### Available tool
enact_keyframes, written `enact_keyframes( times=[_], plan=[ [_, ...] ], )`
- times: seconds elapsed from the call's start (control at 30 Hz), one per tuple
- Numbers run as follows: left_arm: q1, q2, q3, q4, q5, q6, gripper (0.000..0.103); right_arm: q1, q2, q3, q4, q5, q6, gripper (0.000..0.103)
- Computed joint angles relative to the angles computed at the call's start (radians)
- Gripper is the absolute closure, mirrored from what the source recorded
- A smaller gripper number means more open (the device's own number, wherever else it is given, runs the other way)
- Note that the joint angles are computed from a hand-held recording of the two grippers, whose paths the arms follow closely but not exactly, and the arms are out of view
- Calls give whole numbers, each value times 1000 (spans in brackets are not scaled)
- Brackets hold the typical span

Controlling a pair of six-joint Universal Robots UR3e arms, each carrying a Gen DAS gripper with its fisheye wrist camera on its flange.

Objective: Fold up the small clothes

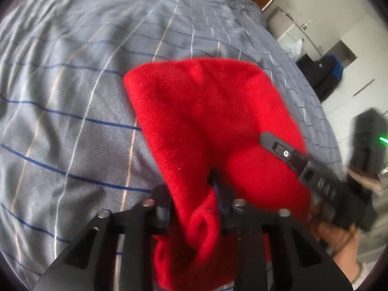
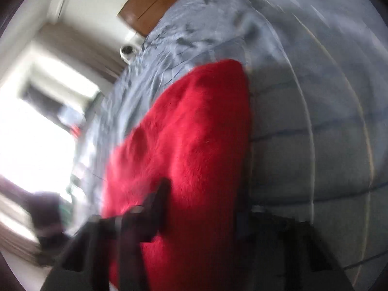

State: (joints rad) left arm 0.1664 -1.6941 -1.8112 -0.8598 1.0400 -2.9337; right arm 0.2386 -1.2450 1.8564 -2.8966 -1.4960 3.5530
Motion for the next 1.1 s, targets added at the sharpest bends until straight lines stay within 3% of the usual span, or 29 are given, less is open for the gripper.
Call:
enact_keyframes(
  times=[0.07, 0.23, 0.3, 0.37, 0.4, 0.43, 0.47, 0.5, 0.53, 0.57, 0.63, 0.67, 0.77, 0.83, 0.93, 1.1],
  plan=[
    [8, 52, -16, 11, 2, 9, 83, 124, 20, -110, 80, -205, -78, 74],
    [37, 179, 26, 0, -58, 22, 82, 215, -77, -171, 61, -345, -134, 76],
    [10, 161, 81, 13, -34, 1, 74, 200, -95, -209, 72, -336, -149, 76],
    [-33, 136, 108, 10, 48, -8, 44, 147, -107, -249, 117, -277, -148, 73],
    [-59, 135, 84, 43, 110, -21, 39, 118, -121, -253, 164, -243, -134, 66],
    [-61, 176, 17, 81, 151, -18, 36, 85, -143, -238, 213, -212, -116, 54],
    [-59, 231, -73, 137, 182, -11, 34, 72, -170, -202, 250, -227, -101, 45],
    [-44, 308, -175, 181, 190, 7, 31, 64, -211, -132, 242, -242, -102, 28],
    [-29, 399, -279, 214, 196, 24, 21, 66, -270, -36, 227, -269, -105, 19],
    [-19, 489, -379, 254, 204, 32, 11, 68, -303, 18, 215, -281, -110, 18],
    [4, 672, -519, 269, 222, 48, 4, 101, -406, 170, 203, -335, -116, 13],
    [-30, 752, -569, 281, 293, 20, 4, 138, -459, 240, 207, -376, -101, 12],
    [-263, 785, -584, 295, 617, -97, 1, 304, -590, 367, 287, -523, 23, 11],
    [-384, 812, -591, 288, 746, -161, 1, 434, -640, 385, 361, -621, 153, 10],
    [-460, 871, -553, 168, 774, -222, 1, 653, -631, 326, 508, -768, 372, 4],
    [-491, 976, -495, -29, 736, -272, 1, 810, -562, 169, 768, -845, 538, 4]
  ],
)
